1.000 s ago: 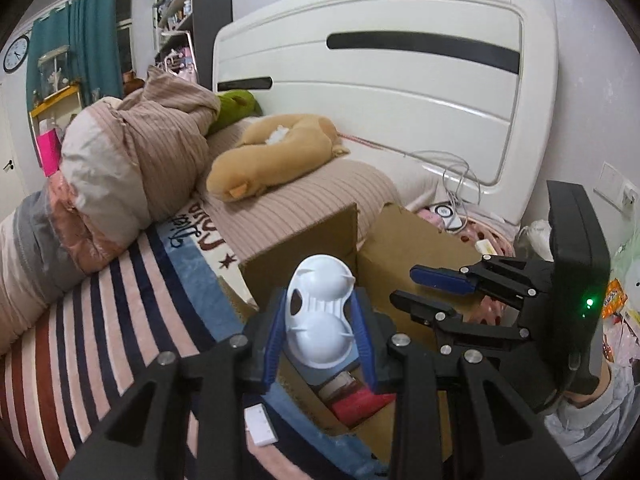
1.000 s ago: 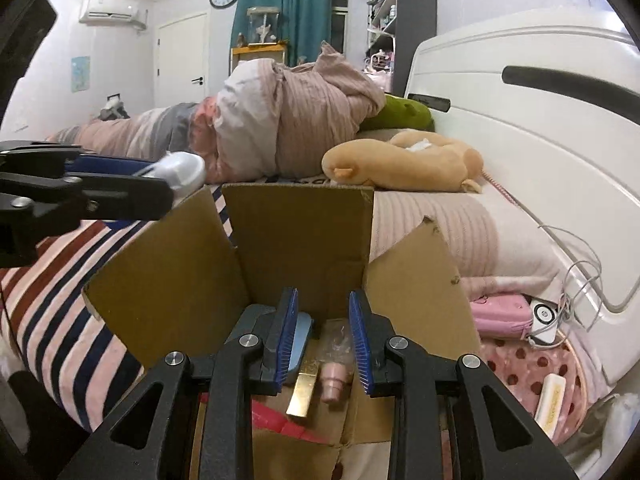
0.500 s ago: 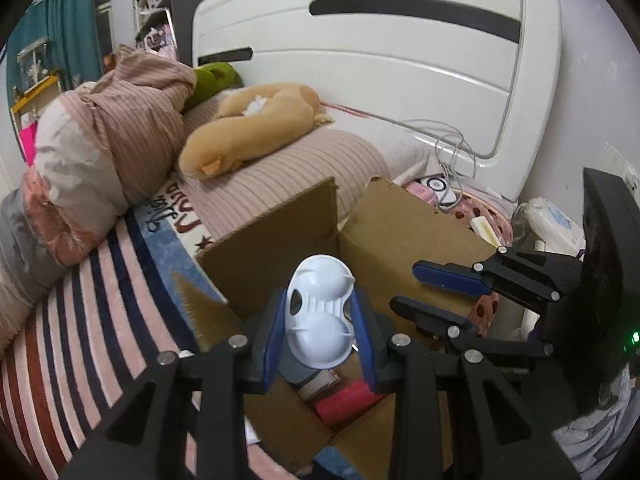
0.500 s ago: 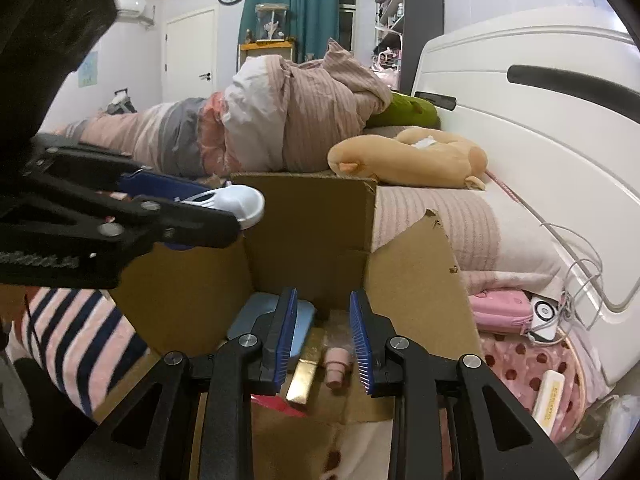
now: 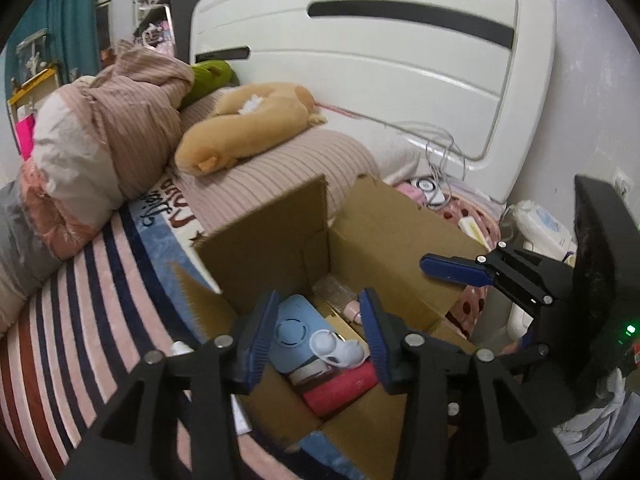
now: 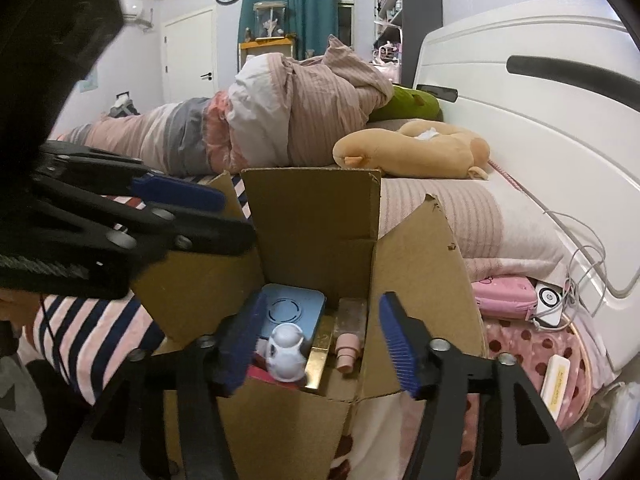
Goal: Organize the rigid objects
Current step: 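Grasp the white card-reader adapter with the left tool while the right tool grasps the clear pump bottle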
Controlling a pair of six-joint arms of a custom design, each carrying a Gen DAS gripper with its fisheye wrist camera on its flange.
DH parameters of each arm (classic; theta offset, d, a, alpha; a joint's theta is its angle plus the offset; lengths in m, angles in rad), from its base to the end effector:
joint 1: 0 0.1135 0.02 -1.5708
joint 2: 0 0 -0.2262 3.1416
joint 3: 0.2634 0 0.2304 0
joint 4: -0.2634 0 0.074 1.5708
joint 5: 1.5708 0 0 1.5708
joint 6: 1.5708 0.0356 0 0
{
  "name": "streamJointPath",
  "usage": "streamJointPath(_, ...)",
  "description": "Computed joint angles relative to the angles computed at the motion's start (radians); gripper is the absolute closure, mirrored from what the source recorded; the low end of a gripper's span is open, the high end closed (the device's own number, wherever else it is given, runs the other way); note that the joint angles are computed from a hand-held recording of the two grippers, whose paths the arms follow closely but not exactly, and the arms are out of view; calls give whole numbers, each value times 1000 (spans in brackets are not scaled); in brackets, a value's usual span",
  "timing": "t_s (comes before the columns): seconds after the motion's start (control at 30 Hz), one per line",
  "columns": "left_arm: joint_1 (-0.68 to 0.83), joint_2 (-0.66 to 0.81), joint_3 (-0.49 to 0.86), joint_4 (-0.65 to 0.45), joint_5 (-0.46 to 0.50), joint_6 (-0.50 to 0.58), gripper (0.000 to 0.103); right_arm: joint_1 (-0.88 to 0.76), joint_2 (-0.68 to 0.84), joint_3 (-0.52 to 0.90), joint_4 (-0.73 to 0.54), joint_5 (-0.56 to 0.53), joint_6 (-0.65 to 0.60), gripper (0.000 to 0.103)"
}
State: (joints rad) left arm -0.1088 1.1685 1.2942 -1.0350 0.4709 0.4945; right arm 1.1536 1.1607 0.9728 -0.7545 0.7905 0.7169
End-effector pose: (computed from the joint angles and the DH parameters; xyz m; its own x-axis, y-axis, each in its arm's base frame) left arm 0.2066 -0.0388 0.3256 -0.5130 0.4815 -0.7106 0.7013 0.7125 -0.0236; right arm 0.1114 0.1888 0.2582 -0.5585 -0.1193 -0.8209 -0.1418 0.9888 -0.0472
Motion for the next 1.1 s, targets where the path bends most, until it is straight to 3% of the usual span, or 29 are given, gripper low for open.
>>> streamJointPath(0.13, 189, -29, 39, -65, 116, 95, 50, 53, 50, 75, -17, 42, 22, 26)
streamJointPath(0.3, 480, 28, 108, -133, 274, 244, 43, 124, 158, 208, 32, 60, -43, 25)
streamJointPath(0.53, 744, 222, 135, -75, 342, 373, 43, 166, 414, 430, 155, -10, -167, 27)
streamJointPath(0.63, 803, 320, 117, 9, 336, 394, 42, 150, 559, 544, 181, -68, -196, 44)
streamJointPath(0.7, 828, 408, 120, 66, 329, 377, 42, 121, 667, 627, 171, -121, -188, 68)
streamJointPath(0.77, 838, 471, 118, 122, 308, 339, 42, 94, 770, 700, 157, -161, -166, 78)
streamJointPath(0.93, 833, 631, 136, 158, 303, 358, 42, 51, 980, 805, 55, -170, -72, 78)
streamJointPath(1.0, 826, 690, 153, 153, 295, 355, 43, 46, 1034, 826, -5, -128, -19, 77)
streamJointPath(1.1, 814, 699, 123, 175, 279, 362, 43, 26, 1064, 793, -23, -125, 45, 75)
